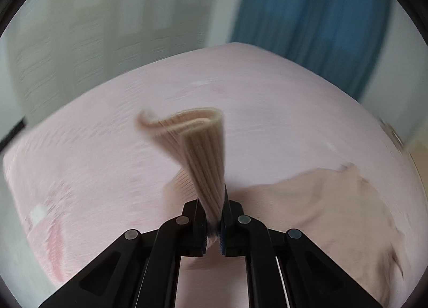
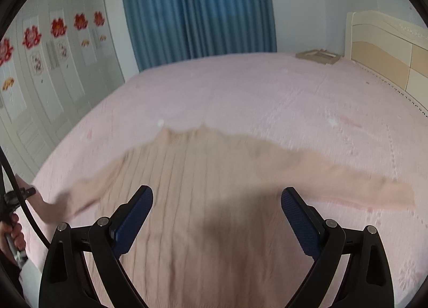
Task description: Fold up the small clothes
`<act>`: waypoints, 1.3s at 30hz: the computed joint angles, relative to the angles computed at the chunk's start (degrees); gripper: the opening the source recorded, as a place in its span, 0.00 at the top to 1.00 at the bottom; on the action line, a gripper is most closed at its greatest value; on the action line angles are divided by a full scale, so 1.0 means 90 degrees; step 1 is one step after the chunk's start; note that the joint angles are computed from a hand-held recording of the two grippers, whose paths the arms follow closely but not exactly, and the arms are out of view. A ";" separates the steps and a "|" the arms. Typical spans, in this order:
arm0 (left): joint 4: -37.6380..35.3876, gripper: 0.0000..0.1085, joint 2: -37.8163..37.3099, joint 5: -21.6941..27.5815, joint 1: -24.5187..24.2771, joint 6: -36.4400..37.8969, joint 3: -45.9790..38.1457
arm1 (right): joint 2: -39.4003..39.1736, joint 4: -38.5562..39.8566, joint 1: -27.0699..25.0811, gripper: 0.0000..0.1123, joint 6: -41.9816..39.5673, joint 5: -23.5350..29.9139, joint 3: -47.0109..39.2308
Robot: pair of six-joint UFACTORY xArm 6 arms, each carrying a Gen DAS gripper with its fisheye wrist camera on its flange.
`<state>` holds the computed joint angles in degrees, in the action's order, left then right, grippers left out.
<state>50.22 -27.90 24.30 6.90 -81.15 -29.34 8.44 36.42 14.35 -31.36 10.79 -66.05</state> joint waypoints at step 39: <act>0.0250 0.27 0.4050 0.1684 -0.2763 0.0220 -0.3702 | 0.1023 0.2439 -0.1303 0.28 -0.2432 0.1397 -0.0573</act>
